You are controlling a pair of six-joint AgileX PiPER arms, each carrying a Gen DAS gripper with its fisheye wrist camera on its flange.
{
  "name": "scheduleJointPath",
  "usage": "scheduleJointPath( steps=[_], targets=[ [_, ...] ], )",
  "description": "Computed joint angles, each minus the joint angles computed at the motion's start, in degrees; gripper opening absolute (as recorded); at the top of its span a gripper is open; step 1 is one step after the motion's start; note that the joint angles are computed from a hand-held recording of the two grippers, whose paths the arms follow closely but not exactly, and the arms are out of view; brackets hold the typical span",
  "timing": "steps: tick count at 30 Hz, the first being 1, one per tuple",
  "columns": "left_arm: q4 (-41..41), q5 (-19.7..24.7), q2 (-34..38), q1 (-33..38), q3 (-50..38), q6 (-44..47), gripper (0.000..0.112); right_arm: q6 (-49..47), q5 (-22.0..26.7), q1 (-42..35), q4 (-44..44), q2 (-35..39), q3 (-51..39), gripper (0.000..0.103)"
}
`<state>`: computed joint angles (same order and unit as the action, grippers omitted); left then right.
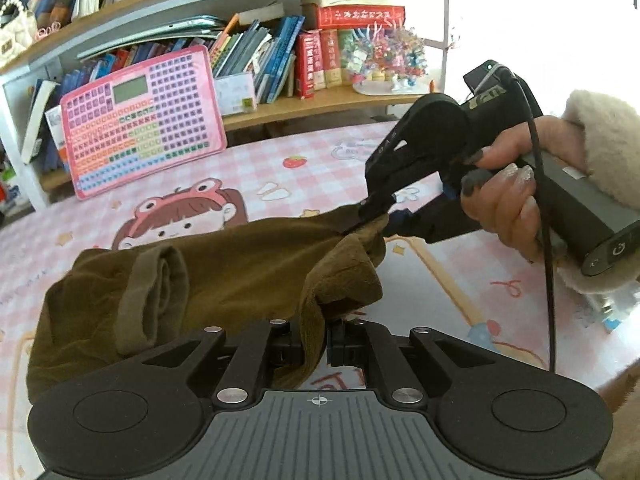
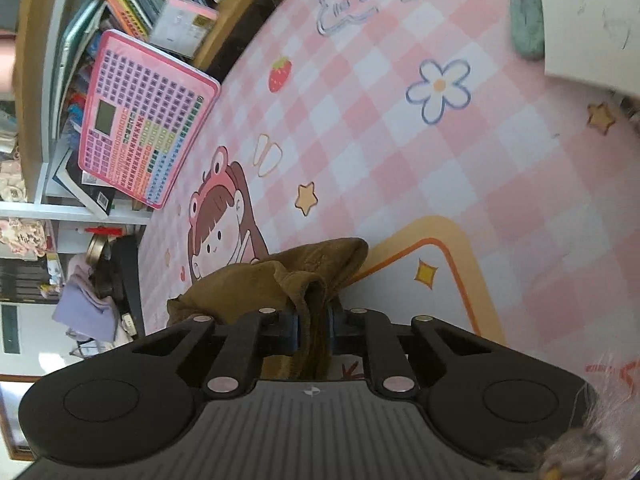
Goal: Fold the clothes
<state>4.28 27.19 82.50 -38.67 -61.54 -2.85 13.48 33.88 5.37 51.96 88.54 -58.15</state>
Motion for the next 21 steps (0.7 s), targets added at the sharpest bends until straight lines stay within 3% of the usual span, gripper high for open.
scheduleJointPath(
  steps=[6, 12, 17, 21],
  targets=[
    [-14.9, -2.1, -3.2, 4.7, 2.1, 11.6, 0.006, 1.6, -1.7, 1.2, -0.4, -3.4, -1.4, 0.011],
    [-42.9, -0.1, -6.8, 17.3, 4.4, 32.4, 0.007, 6.9, -4.0, 6.8, -4.2, -1.4, -10.0, 0.011],
    [-62.2, 8.2, -7.2, 31.3, 5.5, 45.7, 0.007, 17.6, -5.2, 13.5, -15.6, 4.5, -21.6, 0.011],
    [-67.8, 19.3, -3.0, 43.1, 3.1, 50.4, 0.008, 33.0, -3.7, 20.4, -33.8, 10.7, -32.6, 0.011]
  ],
)
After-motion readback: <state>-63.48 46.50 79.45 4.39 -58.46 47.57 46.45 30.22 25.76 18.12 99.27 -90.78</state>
